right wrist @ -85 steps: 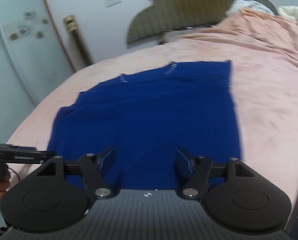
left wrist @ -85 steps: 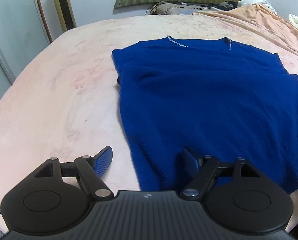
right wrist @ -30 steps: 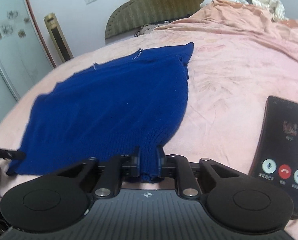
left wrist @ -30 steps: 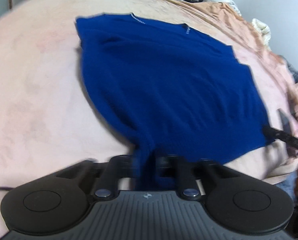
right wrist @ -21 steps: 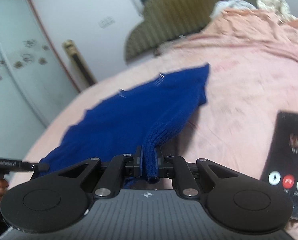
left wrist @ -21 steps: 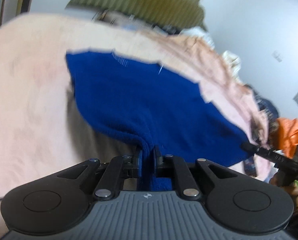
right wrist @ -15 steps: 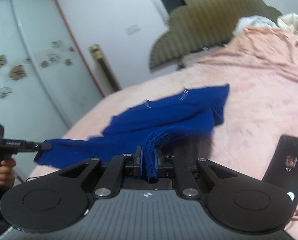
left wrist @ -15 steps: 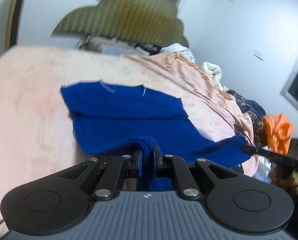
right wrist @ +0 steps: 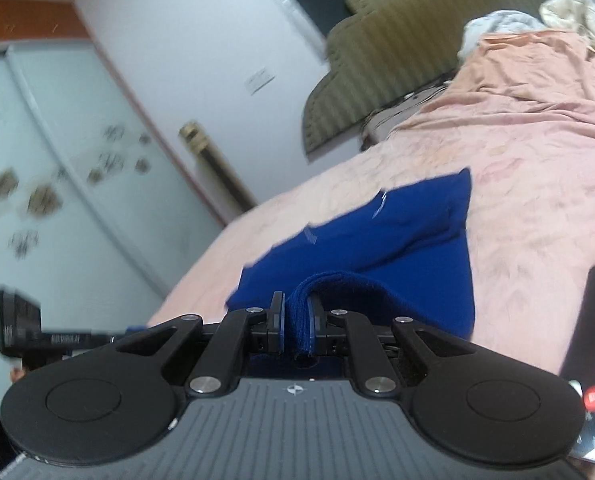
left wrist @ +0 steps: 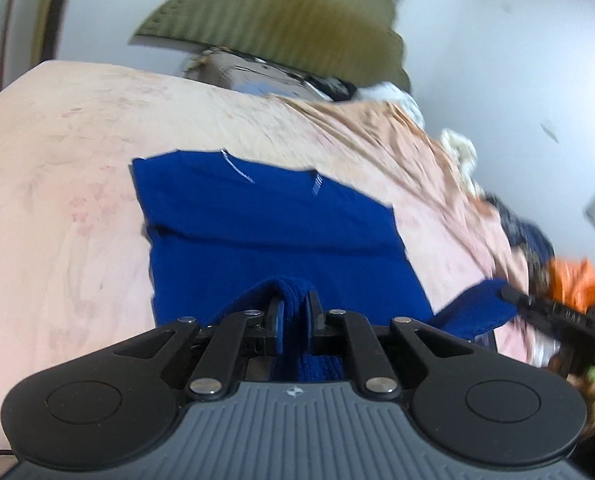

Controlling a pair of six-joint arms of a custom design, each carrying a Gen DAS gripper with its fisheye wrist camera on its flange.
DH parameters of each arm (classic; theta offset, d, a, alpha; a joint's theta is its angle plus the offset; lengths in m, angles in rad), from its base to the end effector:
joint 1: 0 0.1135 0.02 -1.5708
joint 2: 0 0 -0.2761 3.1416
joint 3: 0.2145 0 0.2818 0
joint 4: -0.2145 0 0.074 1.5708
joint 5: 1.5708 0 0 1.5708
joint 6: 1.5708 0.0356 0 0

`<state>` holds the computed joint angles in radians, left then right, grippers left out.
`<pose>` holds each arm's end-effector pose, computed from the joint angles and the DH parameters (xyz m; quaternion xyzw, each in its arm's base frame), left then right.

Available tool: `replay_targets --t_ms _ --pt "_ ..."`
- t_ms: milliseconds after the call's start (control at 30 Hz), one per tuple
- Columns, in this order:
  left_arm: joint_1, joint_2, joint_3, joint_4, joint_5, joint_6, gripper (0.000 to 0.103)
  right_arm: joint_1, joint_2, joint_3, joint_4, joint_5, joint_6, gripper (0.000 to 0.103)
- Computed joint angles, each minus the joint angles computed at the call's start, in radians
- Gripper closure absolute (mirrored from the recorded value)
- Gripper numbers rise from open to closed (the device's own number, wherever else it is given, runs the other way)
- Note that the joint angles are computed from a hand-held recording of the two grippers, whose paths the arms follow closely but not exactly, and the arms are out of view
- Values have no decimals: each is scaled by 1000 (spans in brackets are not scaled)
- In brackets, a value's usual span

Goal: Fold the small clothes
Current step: 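Grasp the sweater hem with both grippers and fold it toward the collar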

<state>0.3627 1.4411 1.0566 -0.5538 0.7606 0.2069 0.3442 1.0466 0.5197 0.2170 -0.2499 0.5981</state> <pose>0.3088 0.0910 0.2591 0.0464 0.8888 -0.2574 0.3763 0.2355 0.0938 0.2328 0.0286 0.8043 0.3552 0.4755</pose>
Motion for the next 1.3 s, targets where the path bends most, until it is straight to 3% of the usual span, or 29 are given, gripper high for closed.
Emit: replay_targets --t_ms 167,400,700,833,900,967,1033,1133,1300 --pt "-82 133 134 90 -112 -186 93 -67 243 83 219 -8 148 89" --pt "-180 362 393 123 -238 -270 93 -86 608 329 352 49 286 89" --pt "-256 740 860 18 -372 -319 93 -132 958 705 255 74 358 90" --pt "-284 935 1106 -60 -464 -336 93 -151 1084 880 167 91 365 93" --pt "-307 1012 1201 -86 -545 -321 93 -156 1153 983 103 109 348 93" --pt "-315 1067 1270 -123 -568 -313 93 -161 1212 1086 5 108 318 92" --pt "-311 1067 1254 -112 -562 -298 93 -160 1203 1098 -43 112 249 85" --pt "-305 1037 1191 -74 -552 -287 93 -137 1109 1002 -64 172 79 52" --pt "-308 996 1114 -27 -555 -276 93 -140 999 784 80 17 190 50"
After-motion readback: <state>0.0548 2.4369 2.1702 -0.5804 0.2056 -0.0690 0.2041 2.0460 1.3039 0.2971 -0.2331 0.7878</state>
